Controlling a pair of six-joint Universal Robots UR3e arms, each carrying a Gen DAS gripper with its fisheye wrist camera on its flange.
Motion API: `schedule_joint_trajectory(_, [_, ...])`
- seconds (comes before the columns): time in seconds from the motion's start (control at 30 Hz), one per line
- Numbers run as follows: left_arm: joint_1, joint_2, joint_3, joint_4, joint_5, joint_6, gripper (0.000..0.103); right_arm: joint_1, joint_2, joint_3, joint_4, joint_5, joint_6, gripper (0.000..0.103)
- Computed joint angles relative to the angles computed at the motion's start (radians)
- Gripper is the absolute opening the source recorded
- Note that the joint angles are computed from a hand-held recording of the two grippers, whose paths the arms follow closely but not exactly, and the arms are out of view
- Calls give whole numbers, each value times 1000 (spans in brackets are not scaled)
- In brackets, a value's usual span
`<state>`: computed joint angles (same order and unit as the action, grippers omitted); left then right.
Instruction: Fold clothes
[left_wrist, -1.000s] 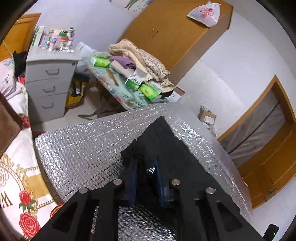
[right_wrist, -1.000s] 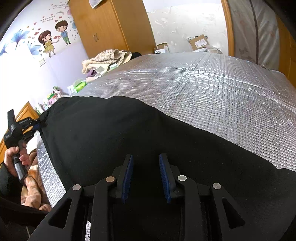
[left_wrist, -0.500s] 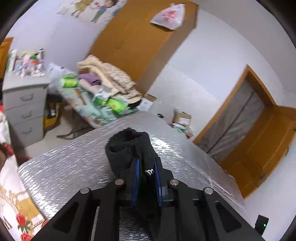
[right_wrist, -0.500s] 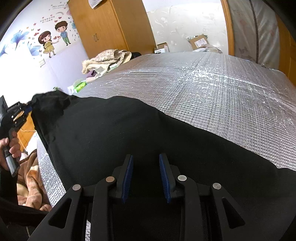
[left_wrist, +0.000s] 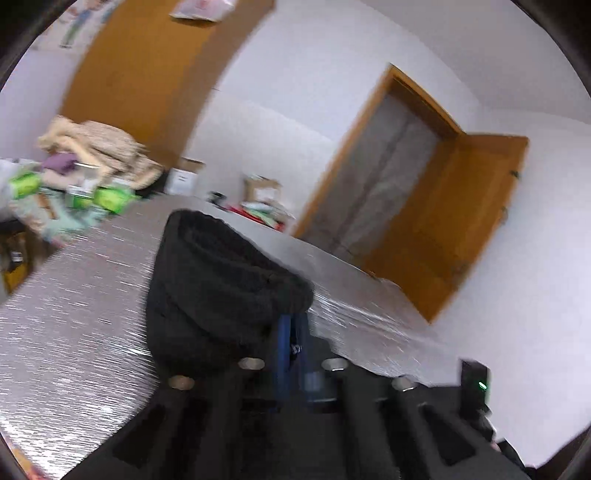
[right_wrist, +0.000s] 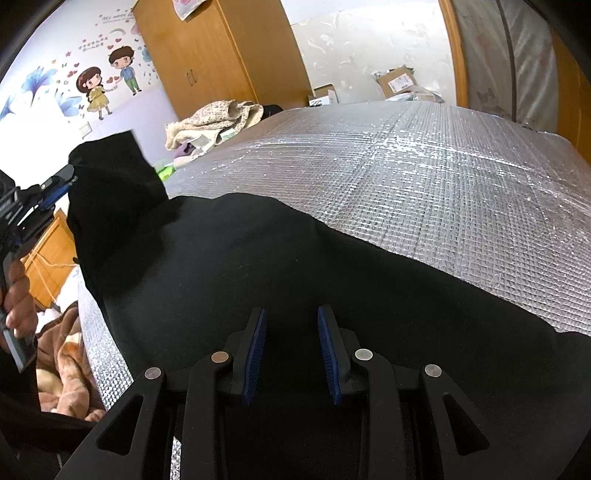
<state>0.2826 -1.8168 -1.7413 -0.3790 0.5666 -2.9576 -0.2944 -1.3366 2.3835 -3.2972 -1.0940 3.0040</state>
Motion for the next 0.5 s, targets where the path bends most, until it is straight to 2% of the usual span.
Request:
schedule_joint_trajectory(0.3, [-146, -14, 27, -343, 2, 329, 0, -12, -4, 11, -3, 23, 5, 30])
schedule_joint_trajectory(0.37, [-171, -18, 18, -370, 25, 395, 0, -17, -5, 12, 1, 28, 2, 30])
schedule_joint_trajectory(0.5, [-185, -27, 23, -404, 68, 420, 0, -24, -10, 13, 8, 37, -1, 30])
